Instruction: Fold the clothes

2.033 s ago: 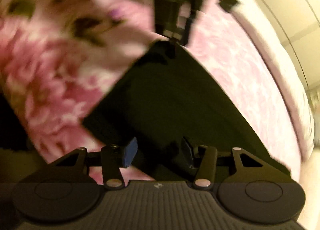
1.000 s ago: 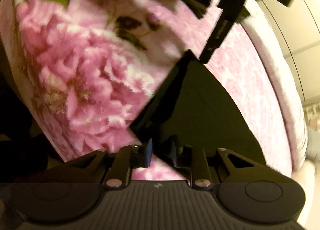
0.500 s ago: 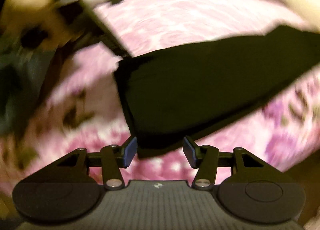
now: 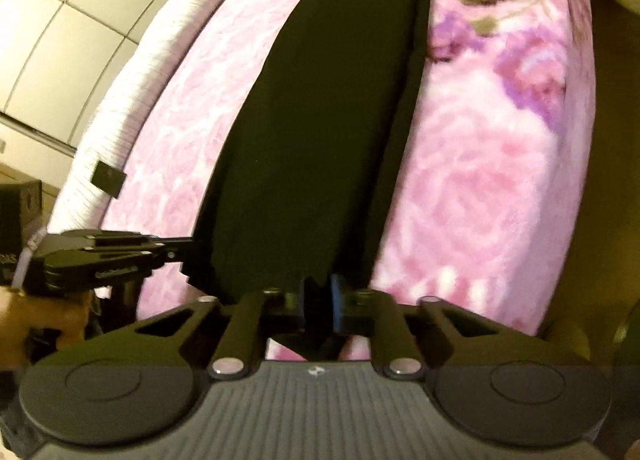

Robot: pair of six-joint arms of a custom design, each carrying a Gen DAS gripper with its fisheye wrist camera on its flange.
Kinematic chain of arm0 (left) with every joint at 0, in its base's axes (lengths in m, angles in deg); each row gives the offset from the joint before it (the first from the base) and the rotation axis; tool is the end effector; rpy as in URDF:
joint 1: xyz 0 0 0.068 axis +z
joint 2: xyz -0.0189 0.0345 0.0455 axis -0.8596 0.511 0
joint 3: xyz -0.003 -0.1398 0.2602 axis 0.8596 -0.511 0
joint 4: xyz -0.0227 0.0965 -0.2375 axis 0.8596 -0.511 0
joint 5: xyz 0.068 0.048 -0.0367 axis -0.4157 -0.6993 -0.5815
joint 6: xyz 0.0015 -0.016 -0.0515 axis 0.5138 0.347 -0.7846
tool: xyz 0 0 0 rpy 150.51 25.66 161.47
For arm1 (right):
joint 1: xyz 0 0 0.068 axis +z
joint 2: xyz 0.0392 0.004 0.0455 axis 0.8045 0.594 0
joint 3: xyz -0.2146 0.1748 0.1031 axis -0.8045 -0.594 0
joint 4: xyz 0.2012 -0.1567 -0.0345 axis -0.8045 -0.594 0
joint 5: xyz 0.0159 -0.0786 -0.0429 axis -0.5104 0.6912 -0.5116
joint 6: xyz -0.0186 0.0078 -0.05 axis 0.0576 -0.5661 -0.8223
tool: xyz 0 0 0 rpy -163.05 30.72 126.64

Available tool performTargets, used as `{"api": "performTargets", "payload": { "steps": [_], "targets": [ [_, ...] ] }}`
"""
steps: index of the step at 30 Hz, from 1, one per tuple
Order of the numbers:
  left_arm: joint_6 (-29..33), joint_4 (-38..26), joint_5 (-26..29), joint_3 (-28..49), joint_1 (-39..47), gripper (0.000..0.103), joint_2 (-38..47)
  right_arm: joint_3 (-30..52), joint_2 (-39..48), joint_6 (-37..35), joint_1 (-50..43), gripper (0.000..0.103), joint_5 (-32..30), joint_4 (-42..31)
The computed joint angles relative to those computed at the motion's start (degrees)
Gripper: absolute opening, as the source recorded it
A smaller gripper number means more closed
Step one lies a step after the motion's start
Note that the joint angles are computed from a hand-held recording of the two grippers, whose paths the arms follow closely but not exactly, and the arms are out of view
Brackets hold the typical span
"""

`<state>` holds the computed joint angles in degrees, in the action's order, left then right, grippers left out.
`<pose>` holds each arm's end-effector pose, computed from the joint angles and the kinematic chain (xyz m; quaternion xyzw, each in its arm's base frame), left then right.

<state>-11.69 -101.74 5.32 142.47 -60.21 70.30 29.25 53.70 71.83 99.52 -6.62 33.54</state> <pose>0.4828 -0.0206 0.2042 0.4638 0.8661 -0.1369 0.1263 0.1600 0.1564 0.1738 0.2378 0.9062 0.2470 0.2476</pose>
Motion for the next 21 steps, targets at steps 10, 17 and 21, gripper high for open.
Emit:
{"api": "performTargets", "payload": {
  "steps": [10, 17, 21],
  "targets": [
    [2.21, 1.23, -0.39, -5.17, 1.37, 0.001, -3.38, 5.26, -1.17, -1.79, 4.38, 0.007, 3.25, -10.47],
    [1.93, 3.19, -2.6, -6.87, 0.8, 0.001, -3.22, 5.03, 0.57, -2.66, 3.85, 0.008, 1.57, -9.22],
    [1.31, 1.05, -4.91, -4.63, 0.13, 0.005, -2.61, 5.73, -0.44, -6.93, 1.55, 0.017, -1.87, -12.68]
  ]
}}
